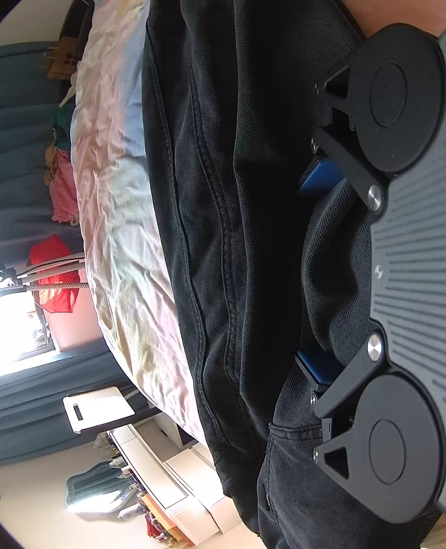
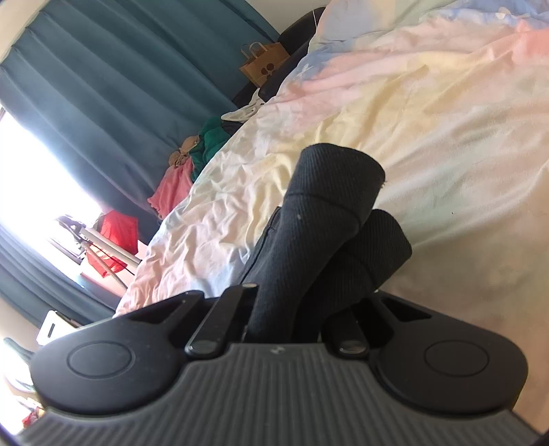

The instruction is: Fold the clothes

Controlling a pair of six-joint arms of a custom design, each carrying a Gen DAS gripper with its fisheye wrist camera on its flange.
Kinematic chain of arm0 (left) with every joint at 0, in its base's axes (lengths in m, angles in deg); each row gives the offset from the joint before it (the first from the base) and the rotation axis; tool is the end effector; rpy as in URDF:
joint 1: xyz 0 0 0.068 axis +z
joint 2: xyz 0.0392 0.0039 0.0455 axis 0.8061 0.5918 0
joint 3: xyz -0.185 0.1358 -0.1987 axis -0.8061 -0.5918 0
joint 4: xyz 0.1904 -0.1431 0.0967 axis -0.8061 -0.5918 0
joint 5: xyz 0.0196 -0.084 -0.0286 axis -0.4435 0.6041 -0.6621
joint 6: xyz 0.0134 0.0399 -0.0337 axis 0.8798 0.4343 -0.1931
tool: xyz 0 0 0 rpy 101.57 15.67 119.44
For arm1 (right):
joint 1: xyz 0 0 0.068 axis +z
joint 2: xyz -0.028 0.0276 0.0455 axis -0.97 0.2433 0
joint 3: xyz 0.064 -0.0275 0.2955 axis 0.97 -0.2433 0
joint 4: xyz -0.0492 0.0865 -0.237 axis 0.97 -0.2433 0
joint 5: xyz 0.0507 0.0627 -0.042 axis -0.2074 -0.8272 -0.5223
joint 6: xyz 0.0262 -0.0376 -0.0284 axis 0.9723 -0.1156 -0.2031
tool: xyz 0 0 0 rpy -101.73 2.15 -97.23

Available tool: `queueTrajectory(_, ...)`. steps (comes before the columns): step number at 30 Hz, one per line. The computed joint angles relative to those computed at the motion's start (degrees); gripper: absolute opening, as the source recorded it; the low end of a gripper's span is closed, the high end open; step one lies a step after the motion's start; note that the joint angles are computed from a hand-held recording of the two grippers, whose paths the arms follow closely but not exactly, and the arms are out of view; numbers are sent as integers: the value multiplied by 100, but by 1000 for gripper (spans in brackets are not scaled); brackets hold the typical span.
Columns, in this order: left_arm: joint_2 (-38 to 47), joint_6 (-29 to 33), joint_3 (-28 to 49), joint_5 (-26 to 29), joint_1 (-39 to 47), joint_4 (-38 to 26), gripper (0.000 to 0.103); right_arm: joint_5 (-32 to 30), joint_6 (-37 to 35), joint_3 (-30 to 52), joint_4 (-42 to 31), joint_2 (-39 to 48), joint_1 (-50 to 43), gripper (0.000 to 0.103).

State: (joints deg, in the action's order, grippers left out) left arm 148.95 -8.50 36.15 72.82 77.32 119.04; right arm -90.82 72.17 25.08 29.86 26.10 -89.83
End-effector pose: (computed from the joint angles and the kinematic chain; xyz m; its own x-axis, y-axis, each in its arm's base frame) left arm 0.1708 0.0761 0.0753 -0.7183 0.0224 -0.6954 -0.2158 0.9431 0.2532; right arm 0.2952 -0.0639 0.0918 -0.3430 0.7537 -0.5606 0.3372 0.6559 0.6754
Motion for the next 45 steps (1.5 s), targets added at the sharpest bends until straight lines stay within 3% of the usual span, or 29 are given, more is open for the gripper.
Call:
queueTrajectory(5, -663, 92, 35, 262, 151, -607, 96, 952, -435, -19, -372, -755, 670, 10)
queueTrajectory(8, -1509, 167, 219, 759, 546, -1615, 96, 1794, -943, 42, -781, -1459, 1392, 10)
queueTrajectory(14, -3920, 270, 646, 2052, 1926, -3943, 96, 3575, -2468, 256, -935, -2252, 3371, 10)
queueTrajectory(18, -4622, 213, 1301, 2954, 2966, -5188, 96, 4610, -3707, 481, -349, -1969, 4964, 10)
queueTrajectory(22, -4734, 299, 1887, 3768, 3930, -5958, 96, 5234, -4867, 862, 392, -968, 6345, 10)
queueTrajectory(24, -4714, 447, 2047, 4047, 4320, -6155, 96, 5364, -5301, 1083, 652, -311, 6880, 10)
queueTrajectory(27, -4591, 770, 2267, 4364, 4800, -6523, 96, 5149, -5352, 1461, 323, 578, 7366, 10)
queueTrajectory(30, -4531, 1012, 2296, 4504, 5082, -6697, 96, 4933, -4847, 1774, -407, 1100, 7625, 11)
queueTrajectory(34, -4507, 1184, 2233, 4497, 5139, -6773, 96, 5091, -4428, 1868, -580, 1160, 7761, 11)
queueTrajectory(38, -4524, 1090, 2238, 4639, 5196, -6738, 96, 5235, -4760, 2121, -612, 1101, 7943, 11)
queueTrajectory(41, -4409, 825, 2273, 4655, 5135, -6591, 96, 5148, -5183, 2458, -740, 1337, 8103, 12)
queueTrajectory(45, -4320, 740, 2137, 4568, 4972, -6364, 96, 4668, -4710, 2408, -941, 1321, 7913, 19)
